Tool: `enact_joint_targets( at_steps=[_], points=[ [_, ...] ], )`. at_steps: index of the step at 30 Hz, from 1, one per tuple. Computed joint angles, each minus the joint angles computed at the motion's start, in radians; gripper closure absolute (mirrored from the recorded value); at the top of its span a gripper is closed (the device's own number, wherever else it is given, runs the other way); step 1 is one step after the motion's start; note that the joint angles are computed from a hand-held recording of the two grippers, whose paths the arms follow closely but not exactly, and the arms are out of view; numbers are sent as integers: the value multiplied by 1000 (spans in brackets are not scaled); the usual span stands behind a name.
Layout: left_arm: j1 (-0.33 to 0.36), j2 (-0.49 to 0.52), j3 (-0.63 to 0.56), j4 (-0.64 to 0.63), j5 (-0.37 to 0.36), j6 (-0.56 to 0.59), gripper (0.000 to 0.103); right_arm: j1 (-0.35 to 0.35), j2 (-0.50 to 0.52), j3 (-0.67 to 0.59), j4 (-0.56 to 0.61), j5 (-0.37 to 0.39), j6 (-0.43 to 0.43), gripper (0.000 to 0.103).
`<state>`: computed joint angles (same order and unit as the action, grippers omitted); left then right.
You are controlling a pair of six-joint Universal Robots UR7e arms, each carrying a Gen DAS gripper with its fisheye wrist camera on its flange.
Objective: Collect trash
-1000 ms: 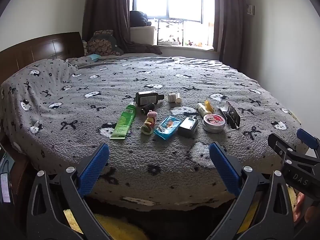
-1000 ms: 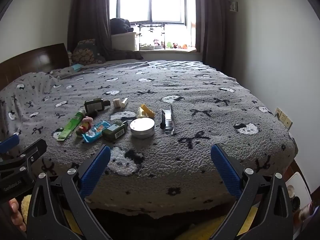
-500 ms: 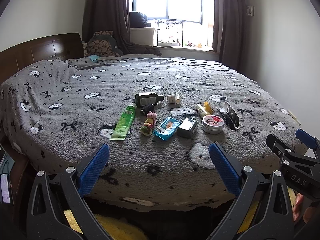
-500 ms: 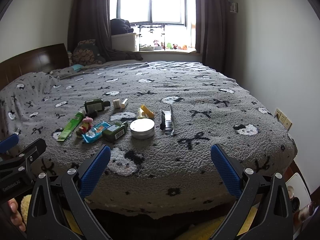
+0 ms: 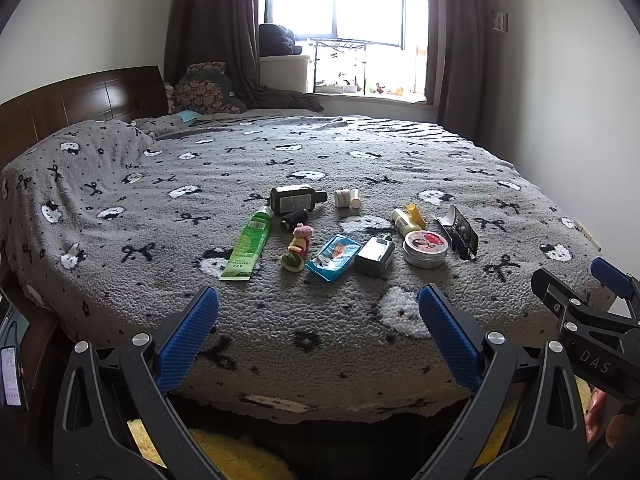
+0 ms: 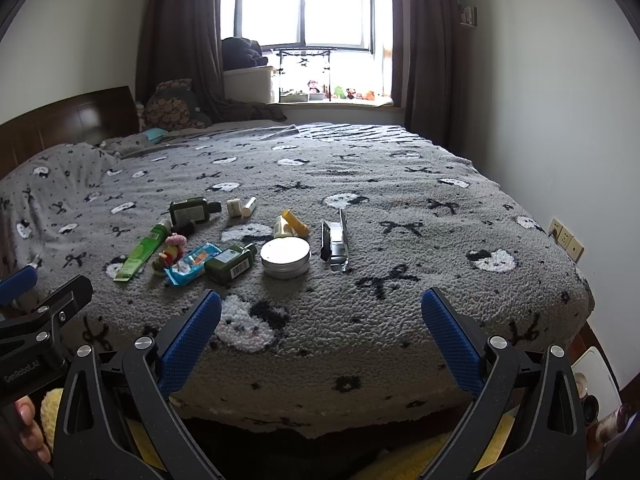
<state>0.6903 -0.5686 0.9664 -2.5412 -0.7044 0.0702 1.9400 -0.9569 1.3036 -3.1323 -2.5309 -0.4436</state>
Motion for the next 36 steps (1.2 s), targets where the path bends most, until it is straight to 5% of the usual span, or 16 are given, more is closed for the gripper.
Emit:
enact_joint_targets(
  at_steps=[36],
  points=[
    [1,-1,-6,-10,-8,7,8,-1,-1,-2,-12,8,-13,3]
  ],
)
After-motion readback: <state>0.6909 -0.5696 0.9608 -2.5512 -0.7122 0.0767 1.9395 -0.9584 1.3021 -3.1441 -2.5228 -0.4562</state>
